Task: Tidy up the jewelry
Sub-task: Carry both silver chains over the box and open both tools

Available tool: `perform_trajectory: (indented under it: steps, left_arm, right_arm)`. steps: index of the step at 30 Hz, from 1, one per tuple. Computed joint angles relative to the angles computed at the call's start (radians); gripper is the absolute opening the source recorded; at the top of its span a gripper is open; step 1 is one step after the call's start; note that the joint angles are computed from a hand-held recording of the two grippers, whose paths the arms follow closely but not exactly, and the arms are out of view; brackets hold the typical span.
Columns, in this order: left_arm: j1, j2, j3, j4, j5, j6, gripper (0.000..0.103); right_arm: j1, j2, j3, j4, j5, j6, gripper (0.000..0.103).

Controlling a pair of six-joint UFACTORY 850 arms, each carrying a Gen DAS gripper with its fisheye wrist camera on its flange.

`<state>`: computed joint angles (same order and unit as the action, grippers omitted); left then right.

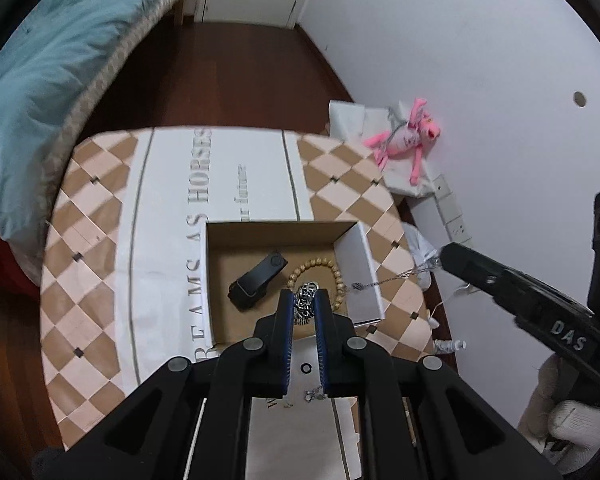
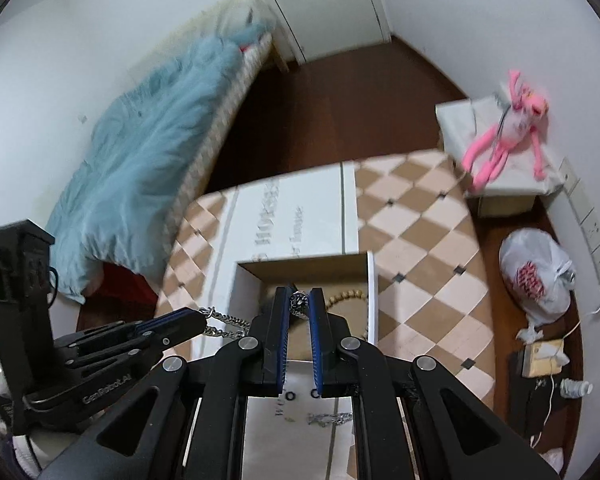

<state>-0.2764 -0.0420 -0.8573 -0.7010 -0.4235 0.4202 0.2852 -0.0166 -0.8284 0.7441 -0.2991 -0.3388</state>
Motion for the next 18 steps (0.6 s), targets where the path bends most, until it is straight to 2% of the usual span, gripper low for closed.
perform_trajectory:
  steps: [5, 9, 15, 18]
  left_arm:
    - [0.007, -0.114, -0.050, -0.019, -0.042, 0.008, 0.008]
    - [0.012, -0.180, -0.093, 0.004, -0.067, -0.020, 0.008]
    - [0.017, -0.226, -0.154, 0.173, -0.079, -0.224, 0.009]
    - [0.012, -0.223, -0.161, 0.277, -0.070, -0.331, 0.009]
  right_arm:
    - [-0.012, -0.118, -0.048, -0.049, -0.032, 0.029, 0.010]
    - [-0.022, -0.153, -0.065, -0.042, -0.041, 0.023, 0.010]
    - [-0.024, -0.200, -0.112, -0.094, -0.072, 0.049, 0.011]
    - [-0.028, -0.255, -0.159, -0.132, -0.137, 0.080, 0.011]
